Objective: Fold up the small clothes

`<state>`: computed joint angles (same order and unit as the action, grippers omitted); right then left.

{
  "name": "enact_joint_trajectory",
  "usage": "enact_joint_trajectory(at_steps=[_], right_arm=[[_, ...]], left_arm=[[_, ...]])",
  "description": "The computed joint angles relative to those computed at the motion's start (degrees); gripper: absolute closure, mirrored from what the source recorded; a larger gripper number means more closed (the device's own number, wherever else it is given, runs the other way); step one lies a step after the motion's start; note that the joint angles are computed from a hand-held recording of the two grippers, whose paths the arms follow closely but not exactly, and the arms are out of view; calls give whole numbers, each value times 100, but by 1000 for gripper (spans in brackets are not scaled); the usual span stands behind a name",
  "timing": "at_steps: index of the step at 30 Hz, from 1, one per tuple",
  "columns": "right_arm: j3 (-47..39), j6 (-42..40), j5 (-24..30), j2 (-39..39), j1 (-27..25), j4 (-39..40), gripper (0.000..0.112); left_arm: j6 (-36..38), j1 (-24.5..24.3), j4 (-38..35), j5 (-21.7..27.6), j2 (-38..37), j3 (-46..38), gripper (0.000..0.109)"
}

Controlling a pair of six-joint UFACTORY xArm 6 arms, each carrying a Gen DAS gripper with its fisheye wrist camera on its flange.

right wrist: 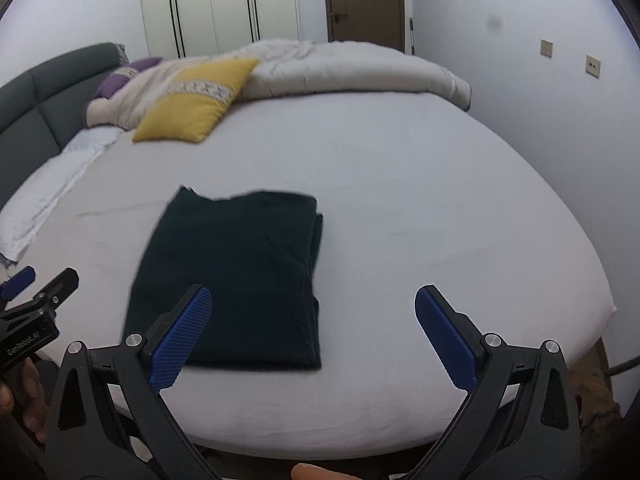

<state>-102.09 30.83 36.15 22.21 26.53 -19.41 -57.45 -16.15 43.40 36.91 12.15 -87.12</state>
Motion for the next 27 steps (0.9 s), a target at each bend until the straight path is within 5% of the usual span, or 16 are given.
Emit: enact_joint_trajectory(at_steps=[8,27], right_arm=[[-149,-89,4,575,58,13,10],[128,-266,14,447,170,55,10]], left_arm=[[173,-20,-235,-1,172,39,6],[583,80,-814,-159,252,172,6]])
